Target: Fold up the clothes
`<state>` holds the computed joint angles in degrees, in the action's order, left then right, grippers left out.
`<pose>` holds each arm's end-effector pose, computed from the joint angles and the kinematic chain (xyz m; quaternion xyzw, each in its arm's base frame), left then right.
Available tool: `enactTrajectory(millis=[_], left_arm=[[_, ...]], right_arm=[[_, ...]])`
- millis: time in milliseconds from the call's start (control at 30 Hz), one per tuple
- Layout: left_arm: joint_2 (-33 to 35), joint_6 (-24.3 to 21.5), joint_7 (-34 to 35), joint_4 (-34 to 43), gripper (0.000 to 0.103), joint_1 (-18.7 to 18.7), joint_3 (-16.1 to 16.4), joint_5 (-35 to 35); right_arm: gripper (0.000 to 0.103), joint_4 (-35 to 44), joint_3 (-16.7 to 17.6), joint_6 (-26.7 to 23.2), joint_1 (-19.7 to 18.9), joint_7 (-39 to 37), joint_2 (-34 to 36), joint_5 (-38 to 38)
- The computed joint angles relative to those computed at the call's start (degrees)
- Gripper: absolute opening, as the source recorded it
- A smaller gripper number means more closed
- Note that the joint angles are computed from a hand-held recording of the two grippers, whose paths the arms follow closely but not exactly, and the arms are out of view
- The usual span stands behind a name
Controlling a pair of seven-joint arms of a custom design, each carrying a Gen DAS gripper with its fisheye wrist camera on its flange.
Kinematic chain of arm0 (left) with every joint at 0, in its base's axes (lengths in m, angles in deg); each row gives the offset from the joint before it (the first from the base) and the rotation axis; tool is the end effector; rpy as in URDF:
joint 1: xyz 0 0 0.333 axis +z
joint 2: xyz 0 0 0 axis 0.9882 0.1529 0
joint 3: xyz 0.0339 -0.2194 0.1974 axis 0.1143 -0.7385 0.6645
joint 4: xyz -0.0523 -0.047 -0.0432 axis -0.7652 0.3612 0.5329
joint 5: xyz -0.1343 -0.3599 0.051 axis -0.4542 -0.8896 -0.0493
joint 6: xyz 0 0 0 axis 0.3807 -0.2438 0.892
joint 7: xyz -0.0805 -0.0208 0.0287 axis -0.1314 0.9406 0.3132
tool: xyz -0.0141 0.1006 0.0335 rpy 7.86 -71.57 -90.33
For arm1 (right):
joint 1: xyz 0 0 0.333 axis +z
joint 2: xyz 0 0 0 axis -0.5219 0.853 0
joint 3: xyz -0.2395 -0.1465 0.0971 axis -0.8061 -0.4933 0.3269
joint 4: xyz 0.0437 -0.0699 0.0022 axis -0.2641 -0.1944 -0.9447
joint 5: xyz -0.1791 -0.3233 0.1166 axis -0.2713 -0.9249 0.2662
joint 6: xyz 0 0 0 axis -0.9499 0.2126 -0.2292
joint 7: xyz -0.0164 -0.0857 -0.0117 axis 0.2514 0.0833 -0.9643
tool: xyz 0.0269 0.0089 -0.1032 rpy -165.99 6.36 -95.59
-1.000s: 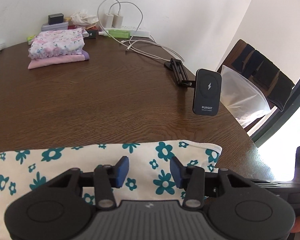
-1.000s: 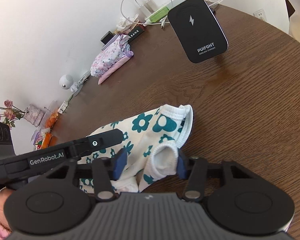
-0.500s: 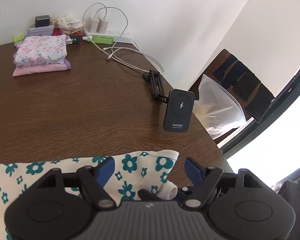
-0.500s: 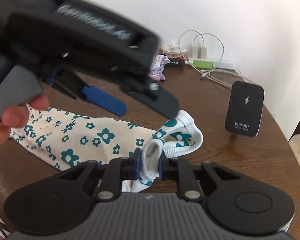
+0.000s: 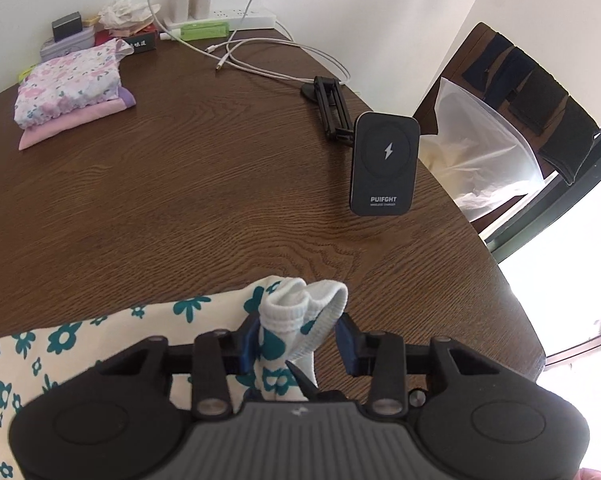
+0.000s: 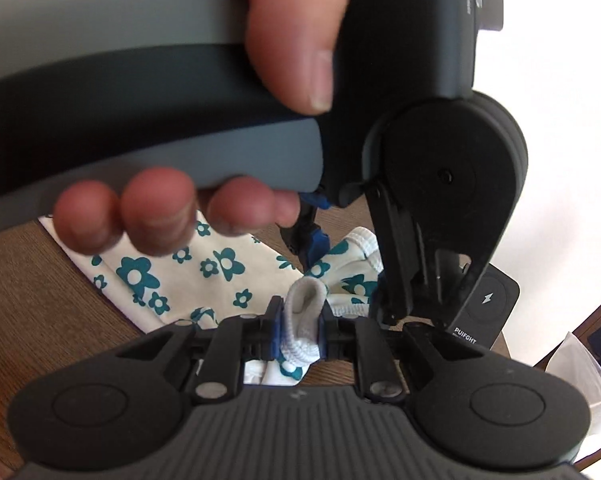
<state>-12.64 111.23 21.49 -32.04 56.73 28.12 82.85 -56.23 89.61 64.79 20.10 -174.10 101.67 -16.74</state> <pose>0.5708 -0.4537 0.3480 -0.4551 0.8540 -0.2518 0.0127 0.4309 0.5272 0.2963 -0.7041 0.5018 -0.4365 0.2487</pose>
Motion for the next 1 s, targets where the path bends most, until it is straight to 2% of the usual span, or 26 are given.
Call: enactTrajectory(millis=[67,133,267,400,467,533,600,667,767,867,900,967,1000], left_arm=[[0.34,0.65,0.54,-0.28,0.030,1.23,-0.94,-1.81],[0.49,1.56,0.92,-0.91,0.023,2.28,-1.62,-3.54],[0.75,4.00,4.83,-3.03,0.013,6.46,-5.19,-9.64],[0.75,5.13,8.84,-4.26,0.010,8.87,-7.25,-14.01],[0.66,5.60,10.00,-4.67,0.010,9.37,-7.59,-15.49],[0.65,5.89,10.79,-4.90,0.010,9.70,-7.75,-16.70],[0.60,6.31,11.40,-5.17,0.010,9.89,-7.83,-17.64],[0.57,6.46,11.77,-5.28,0.010,9.97,-7.84,-18.32],[0.53,6.89,12.81,-5.52,0.010,10.39,-8.30,-19.45],[0.20,7.51,14.38,-6.27,0.010,11.30,-9.10,-20.92],[0.09,7.75,15.05,-6.55,0.009,11.70,-9.43,-21.50],[-0.19,8.20,16.62,-7.27,0.008,12.93,-10.49,-23.29],[-0.33,8.45,17.93,-7.69,0.008,13.87,-11.34,-24.51]], right_arm=[[0.015,0.50,-0.09,-0.54,0.27,0.10,0.53,-0.08],[0.016,0.53,-0.25,-0.56,0.35,0.82,0.68,-0.22],[0.019,-0.26,-0.51,0.49,0.25,3.30,0.28,-1.34],[0.041,-3.01,-0.15,3.87,-0.69,8.23,-1.97,-4.28],[0.047,-4.65,0.32,4.15,-1.17,10.37,-3.28,-5.03],[0.069,-6.27,0.87,4.13,-1.81,13.01,-4.52,-5.50],[0.076,-7.76,1.35,5.37,-3.27,16.76,-5.50,-5.18],[0.076,-8.77,1.67,7.96,-5.11,20.87,-6.05,-4.87],[0.076,-8.62,1.41,15.40,-8.34,28.64,-5.37,-5.79],[0.074,-9.22,0.98,18.13,-9.03,36.15,-4.56,-7.48],[0.069,-9.30,0.84,19.13,-9.23,38.66,-4.37,-8.63],[0.053,-9.36,0.70,21.00,-9.74,43.81,-3.95,-11.18],[0.033,-9.05,0.73,21.64,-10.09,45.34,-3.58,-12.13]])
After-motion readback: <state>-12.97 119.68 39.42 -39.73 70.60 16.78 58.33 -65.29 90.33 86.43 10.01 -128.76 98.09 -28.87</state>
